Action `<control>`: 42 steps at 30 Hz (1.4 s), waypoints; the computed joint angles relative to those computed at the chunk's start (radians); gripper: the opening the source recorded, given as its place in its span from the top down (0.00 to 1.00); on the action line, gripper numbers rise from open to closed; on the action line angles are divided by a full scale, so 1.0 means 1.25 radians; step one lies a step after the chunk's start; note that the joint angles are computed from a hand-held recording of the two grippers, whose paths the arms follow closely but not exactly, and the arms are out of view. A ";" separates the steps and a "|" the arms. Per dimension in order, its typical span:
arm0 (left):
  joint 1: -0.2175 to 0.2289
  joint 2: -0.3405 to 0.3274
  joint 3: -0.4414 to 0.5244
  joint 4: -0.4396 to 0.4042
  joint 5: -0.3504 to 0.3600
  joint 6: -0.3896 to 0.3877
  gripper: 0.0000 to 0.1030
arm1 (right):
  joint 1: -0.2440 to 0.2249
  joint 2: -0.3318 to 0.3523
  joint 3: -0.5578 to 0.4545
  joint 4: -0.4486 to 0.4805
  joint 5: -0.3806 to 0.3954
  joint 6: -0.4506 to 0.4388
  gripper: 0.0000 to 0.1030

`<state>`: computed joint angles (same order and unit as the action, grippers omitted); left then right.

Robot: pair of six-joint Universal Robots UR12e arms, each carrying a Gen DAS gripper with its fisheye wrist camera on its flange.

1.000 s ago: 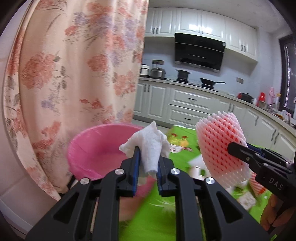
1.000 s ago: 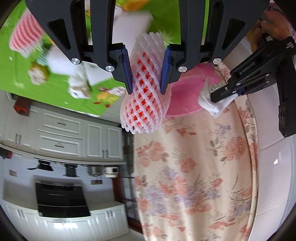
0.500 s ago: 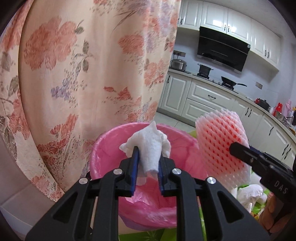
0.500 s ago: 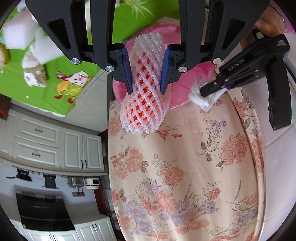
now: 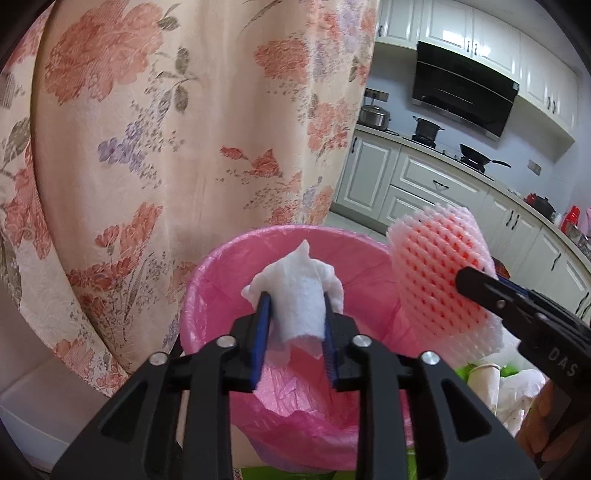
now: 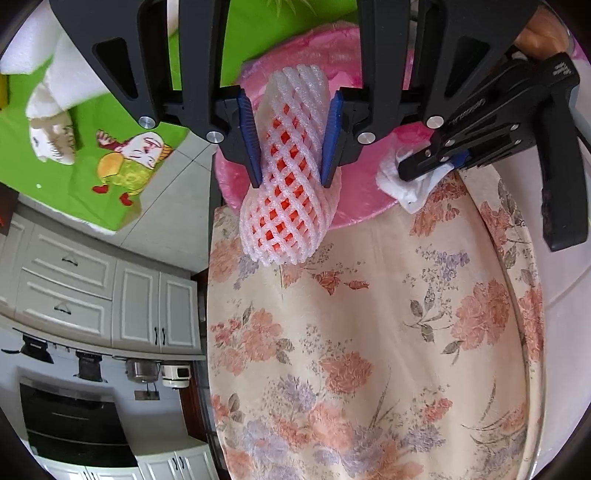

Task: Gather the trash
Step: 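Carry both items to the pink wastebasket and open both grippers over it, then return to the table and grasp the white foam block with the left gripper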

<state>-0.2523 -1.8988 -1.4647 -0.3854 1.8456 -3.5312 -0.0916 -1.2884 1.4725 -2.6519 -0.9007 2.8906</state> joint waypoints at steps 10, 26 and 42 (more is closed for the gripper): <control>0.000 0.020 -0.023 -0.001 0.044 -0.046 0.33 | -0.007 0.006 -0.011 0.003 0.029 0.001 0.29; -0.078 0.048 -0.063 0.073 0.005 -0.018 0.14 | -0.114 -0.121 0.143 -0.076 -0.012 0.016 0.29; -0.173 0.037 -0.100 0.117 0.021 0.065 0.11 | -0.236 -0.257 0.338 -0.071 -0.074 -0.026 0.29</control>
